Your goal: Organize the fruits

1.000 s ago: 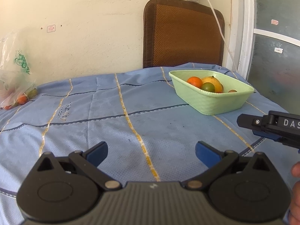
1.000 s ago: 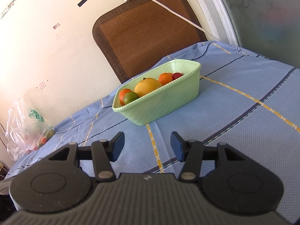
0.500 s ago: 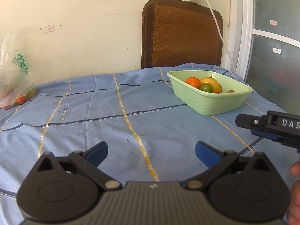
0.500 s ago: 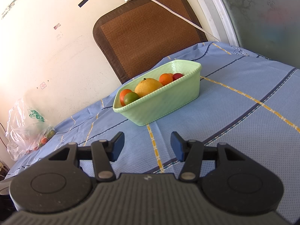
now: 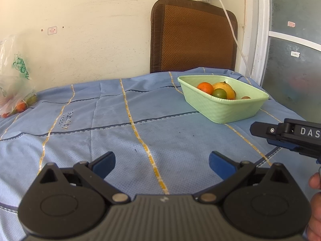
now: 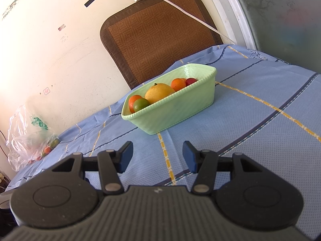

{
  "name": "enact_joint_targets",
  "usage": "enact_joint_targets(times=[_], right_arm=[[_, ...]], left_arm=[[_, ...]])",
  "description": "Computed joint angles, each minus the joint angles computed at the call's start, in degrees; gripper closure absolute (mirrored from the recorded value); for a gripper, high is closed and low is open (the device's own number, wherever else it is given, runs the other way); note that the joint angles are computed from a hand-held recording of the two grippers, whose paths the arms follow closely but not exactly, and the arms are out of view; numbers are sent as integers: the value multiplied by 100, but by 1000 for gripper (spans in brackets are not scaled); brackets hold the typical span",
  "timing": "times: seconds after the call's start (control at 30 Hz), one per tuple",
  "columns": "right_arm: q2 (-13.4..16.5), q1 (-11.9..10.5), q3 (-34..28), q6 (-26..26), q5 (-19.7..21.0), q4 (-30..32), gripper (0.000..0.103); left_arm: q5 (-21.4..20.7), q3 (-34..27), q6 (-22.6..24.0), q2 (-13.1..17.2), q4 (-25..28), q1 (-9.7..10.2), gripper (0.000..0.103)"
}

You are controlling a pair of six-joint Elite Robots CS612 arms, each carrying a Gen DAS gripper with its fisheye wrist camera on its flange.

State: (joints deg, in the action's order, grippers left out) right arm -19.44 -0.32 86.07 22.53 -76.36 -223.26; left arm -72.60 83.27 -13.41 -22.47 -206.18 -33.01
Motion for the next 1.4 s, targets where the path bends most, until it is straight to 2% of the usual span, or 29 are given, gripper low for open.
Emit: enact_joint_targets(times=[0.9, 1.17, 1.4], right_arm=[[18, 1, -18, -48, 22, -77, 46], [7, -17, -11, -97, 115, -60, 45], [3, 3, -5, -474, 260, -69, 42]], left_arm=[[85, -20, -162, -9, 179, 0, 0], [480, -18, -312, -18, 255, -51, 0], [642, 2, -484, -52, 358, -52, 0]])
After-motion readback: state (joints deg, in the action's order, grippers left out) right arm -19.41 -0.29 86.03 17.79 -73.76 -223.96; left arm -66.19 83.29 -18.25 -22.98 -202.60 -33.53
